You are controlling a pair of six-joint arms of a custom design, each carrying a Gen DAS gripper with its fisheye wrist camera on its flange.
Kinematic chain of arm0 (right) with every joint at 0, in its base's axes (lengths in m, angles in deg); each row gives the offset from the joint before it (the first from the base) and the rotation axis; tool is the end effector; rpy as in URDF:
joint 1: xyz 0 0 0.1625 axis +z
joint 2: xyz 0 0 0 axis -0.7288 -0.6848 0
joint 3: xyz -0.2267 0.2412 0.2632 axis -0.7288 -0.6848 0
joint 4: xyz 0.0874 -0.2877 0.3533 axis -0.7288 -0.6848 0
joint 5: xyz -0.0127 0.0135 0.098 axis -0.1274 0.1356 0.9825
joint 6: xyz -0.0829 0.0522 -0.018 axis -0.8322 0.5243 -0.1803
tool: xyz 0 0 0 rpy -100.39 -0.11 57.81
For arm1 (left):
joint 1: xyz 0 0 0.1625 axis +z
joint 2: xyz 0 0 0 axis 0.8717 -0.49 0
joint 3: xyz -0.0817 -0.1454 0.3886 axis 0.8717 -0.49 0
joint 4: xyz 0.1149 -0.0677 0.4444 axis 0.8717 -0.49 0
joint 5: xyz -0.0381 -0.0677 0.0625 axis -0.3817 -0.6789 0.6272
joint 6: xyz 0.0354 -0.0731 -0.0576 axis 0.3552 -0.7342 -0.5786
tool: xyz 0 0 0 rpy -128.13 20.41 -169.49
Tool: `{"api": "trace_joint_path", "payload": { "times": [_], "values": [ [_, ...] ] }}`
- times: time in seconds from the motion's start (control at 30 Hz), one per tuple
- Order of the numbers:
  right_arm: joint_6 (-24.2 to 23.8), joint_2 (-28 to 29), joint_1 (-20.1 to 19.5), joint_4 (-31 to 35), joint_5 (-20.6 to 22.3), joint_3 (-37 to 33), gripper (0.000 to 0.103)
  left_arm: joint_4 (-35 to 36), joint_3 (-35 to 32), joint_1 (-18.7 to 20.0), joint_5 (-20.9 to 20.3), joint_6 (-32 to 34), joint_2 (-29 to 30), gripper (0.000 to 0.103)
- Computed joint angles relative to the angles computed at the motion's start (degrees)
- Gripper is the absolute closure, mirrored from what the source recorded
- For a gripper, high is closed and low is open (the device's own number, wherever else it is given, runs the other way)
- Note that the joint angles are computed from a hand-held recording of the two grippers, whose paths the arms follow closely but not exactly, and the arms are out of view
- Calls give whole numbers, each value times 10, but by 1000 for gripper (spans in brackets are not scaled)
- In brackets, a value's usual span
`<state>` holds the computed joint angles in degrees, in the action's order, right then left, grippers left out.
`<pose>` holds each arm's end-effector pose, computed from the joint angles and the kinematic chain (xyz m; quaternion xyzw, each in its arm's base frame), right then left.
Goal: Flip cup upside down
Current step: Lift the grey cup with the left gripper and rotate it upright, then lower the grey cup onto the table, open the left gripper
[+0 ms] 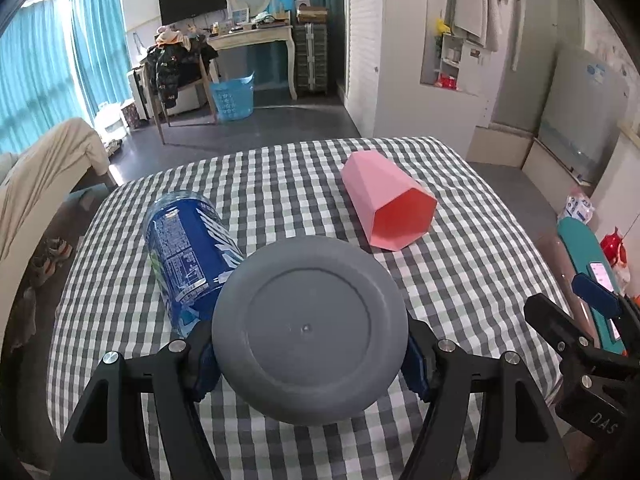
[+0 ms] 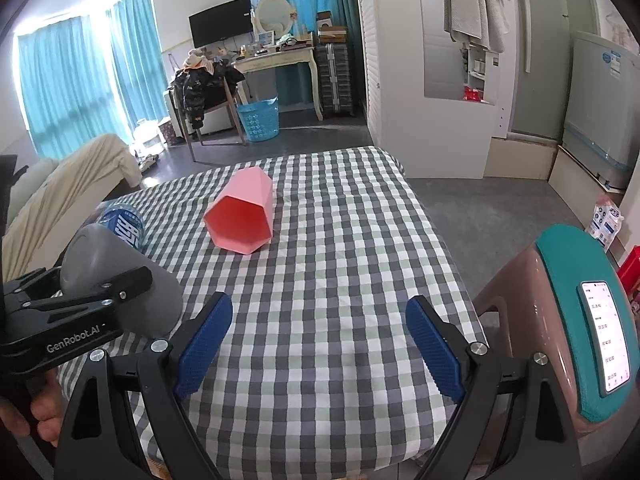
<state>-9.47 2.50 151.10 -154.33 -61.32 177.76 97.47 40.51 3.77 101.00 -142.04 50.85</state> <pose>0.2377 -0.6866 0.0959 0.0142 -0.8387 0.4180 0.3488 -0.1729 -0.8089 0.1465 0.3059 0.8673 -0.2509 0.3019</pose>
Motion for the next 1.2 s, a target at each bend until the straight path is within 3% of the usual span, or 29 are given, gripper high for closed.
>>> {"api": "trace_joint_path", "payload": {
  "times": [0.13, 0.43, 0.5, 0.53, 0.57, 0.8, 0.9, 1.0, 1.2],
  "values": [
    [-1, 2, 1, 2, 2, -3, 14, -20, 13, 2, -9, -9, -6, 16],
    [0, 7, -2, 10, 3, -8, 14, -32, 35, 14, 25, -5, -16, 16],
    [0, 8, -2, 12, 3, -8, 14, -17, 14, 16, 29, -7, -1, 18],
    [1, 9, -3, 13, 3, -9, 14, -12, 9, 17, 31, -9, 4, 27],
    [1, 10, -3, 14, 3, -10, 14, -3, -6, 18, 28, -13, 13, 30],
    [0, 13, -5, 9, 7, -11, 14, -3, -8, 19, 46, -18, 16, 30],
    [-2, 13, -6, 9, 7, -12, 14, -9, 17, 18, 61, -16, 5, 30],
    [-1, 13, -7, 10, 6, -12, 14, -50, 69, 12, 51, 6, -16, 30],
    [2, 10, -7, 8, 3, -7, 14, -79, 102, 11, 51, 18, -32, 27]
  ]
}}
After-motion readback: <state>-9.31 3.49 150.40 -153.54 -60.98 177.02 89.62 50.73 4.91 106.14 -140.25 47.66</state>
